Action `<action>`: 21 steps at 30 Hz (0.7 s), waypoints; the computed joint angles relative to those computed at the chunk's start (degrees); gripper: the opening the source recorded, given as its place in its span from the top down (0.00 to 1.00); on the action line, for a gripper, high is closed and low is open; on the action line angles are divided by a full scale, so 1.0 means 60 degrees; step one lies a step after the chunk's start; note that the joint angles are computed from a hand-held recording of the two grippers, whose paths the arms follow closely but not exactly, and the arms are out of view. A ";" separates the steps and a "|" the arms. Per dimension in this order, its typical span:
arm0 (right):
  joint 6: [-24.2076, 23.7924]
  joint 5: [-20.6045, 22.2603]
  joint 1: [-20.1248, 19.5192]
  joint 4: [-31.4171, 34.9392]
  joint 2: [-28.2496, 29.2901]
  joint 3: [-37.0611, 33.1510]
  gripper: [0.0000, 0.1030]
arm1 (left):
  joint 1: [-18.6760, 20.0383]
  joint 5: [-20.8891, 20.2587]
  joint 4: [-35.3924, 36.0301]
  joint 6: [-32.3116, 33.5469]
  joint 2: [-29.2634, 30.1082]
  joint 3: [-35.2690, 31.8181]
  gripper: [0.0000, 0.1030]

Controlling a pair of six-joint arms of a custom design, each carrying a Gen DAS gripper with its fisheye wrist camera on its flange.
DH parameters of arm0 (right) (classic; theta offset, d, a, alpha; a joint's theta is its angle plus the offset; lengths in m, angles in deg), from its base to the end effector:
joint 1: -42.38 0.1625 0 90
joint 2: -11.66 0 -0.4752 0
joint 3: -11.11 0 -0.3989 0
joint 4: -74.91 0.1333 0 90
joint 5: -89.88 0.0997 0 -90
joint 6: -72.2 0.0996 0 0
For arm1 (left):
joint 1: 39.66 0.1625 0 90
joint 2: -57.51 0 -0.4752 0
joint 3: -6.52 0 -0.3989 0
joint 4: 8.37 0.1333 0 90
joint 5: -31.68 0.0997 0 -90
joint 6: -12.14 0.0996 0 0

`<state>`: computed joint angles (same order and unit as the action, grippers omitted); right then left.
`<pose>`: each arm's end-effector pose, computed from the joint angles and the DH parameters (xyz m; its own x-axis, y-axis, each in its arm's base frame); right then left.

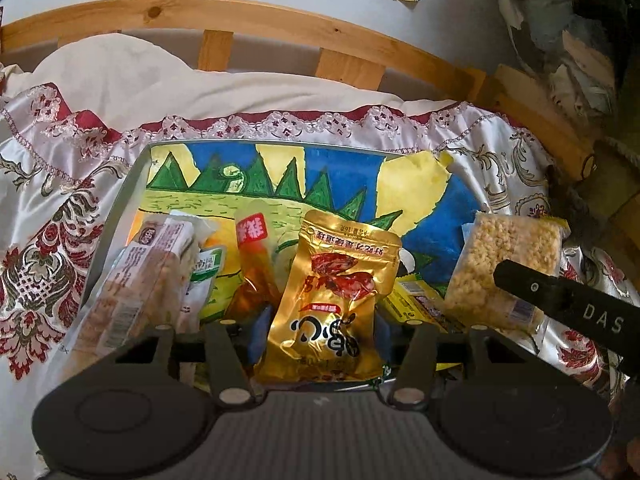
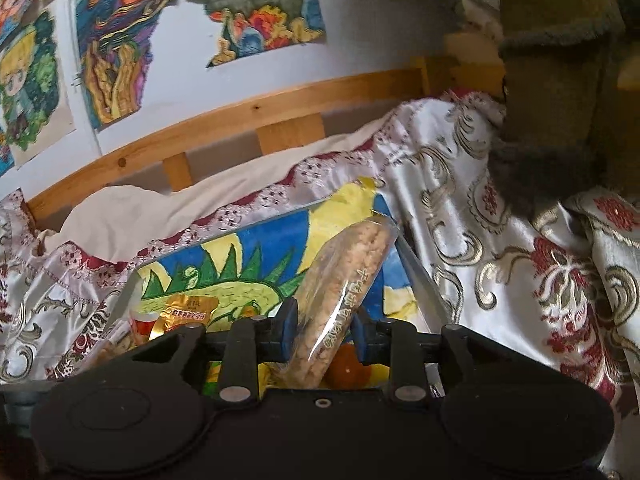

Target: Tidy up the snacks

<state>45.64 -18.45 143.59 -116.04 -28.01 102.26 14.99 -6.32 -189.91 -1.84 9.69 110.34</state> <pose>0.2460 -0.7167 0.1681 -0.8180 -0.2404 0.5227 -0.5501 0.5925 -0.5885 -0.2085 -0.6600 0.1920 -0.8582 -0.1772 -0.4818 0.2715 0.6398 -0.7190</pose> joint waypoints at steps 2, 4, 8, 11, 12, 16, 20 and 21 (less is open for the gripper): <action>0.0112 -0.0275 0.0039 0.0156 -0.0020 -0.0065 0.64 | -0.0001 0.0011 0.0062 -0.0092 -0.0006 0.0007 0.42; 0.0219 -0.0438 0.0053 0.0295 -0.0061 -0.0087 0.61 | -0.0032 0.0108 0.0123 -0.0088 0.0002 0.0012 0.39; 0.0538 -0.0594 0.0028 0.0686 -0.0221 -0.0055 0.47 | -0.0123 0.0273 0.0203 -0.0202 -0.0019 0.0060 0.30; 0.0828 -0.0529 -0.0016 0.0933 -0.0369 0.0020 0.42 | -0.0230 0.0445 0.0244 -0.0292 -0.0039 0.0115 0.26; 0.0875 -0.0493 -0.0023 0.1041 -0.0419 0.0032 0.37 | -0.0277 0.0549 0.0258 -0.0349 -0.0039 0.0137 0.24; 0.0630 -0.0236 -0.0026 0.1013 -0.0593 0.0187 0.29 | -0.0466 0.0879 0.0479 -0.0753 -0.0136 0.0255 0.22; 0.0569 0.0149 -0.0031 0.0837 -0.0883 0.0472 0.25 | -0.0710 0.1222 0.0641 -0.1287 -0.0364 0.0483 0.19; 0.0548 0.0250 -0.0030 0.0736 -0.0987 0.0593 0.23 | -0.0805 0.1339 0.0590 -0.1392 -0.0431 0.0573 0.18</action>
